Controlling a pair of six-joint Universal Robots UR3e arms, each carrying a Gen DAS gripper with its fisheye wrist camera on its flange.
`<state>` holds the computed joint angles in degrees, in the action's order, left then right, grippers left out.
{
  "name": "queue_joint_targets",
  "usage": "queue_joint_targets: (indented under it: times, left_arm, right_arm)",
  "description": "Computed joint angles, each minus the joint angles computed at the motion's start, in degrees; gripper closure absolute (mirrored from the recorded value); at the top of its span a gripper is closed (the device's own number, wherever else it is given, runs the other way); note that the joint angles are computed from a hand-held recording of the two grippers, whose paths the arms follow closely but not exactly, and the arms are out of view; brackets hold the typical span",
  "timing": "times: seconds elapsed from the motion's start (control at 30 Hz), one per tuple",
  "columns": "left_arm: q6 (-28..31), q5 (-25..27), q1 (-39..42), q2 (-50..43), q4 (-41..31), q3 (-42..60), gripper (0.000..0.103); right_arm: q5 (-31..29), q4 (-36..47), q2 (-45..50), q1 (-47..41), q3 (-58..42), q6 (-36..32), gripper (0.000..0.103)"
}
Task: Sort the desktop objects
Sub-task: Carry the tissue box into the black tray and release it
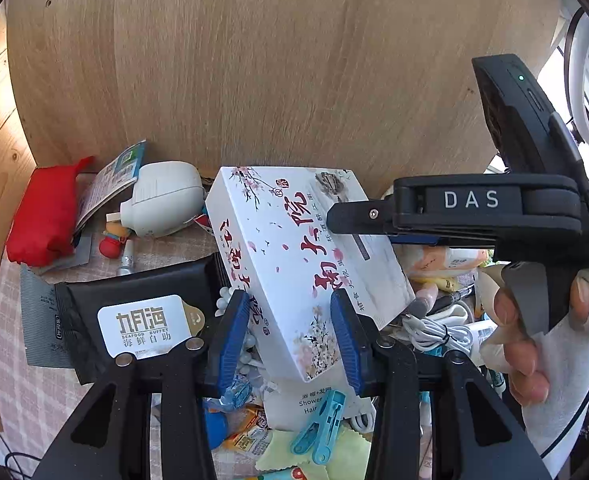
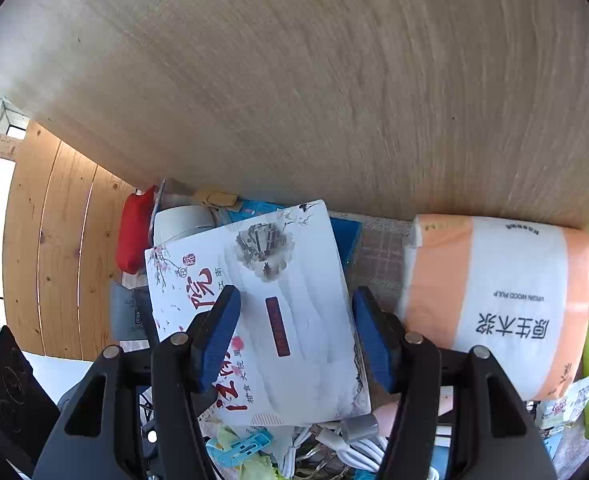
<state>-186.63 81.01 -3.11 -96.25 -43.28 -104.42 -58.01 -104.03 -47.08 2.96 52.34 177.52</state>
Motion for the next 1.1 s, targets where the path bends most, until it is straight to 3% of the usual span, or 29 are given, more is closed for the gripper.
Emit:
queue_joint_targets:
  times: [0.23,0.67,0.87,1.0,1.1]
  left_arm:
    - [-0.6,1.5,-1.3,4.3,-1.6,-1.8,0.064]
    - [-1.9,1.7,-4.9,17.2,-8.9,-0.9,0.065]
    - [-7.0,3.7,-15.6,14.7,-8.1,2.3,0.064]
    - [-11.5,4.2,-24.7,8.8,-6.5,6.9,0.064]
    - [-13.2,5.0,-32.4,1.9,-7.1,14.1,0.064]
  right_arm:
    - [0.7,-4.5,-10.2,-0.7,12.3,-0.1,0.044]
    - [2.9,-1.8,-31.3,-6.0,27.4,-4.1,0.044]
    - [2.1,6.5,-45.7,-15.1,36.1,-12.1,0.044]
    - [2.7,17.5,-57.3,-28.3,42.0,-22.3,0.044]
    - [2.7,29.6,-65.0,-41.7,43.5,-33.7,0.044]
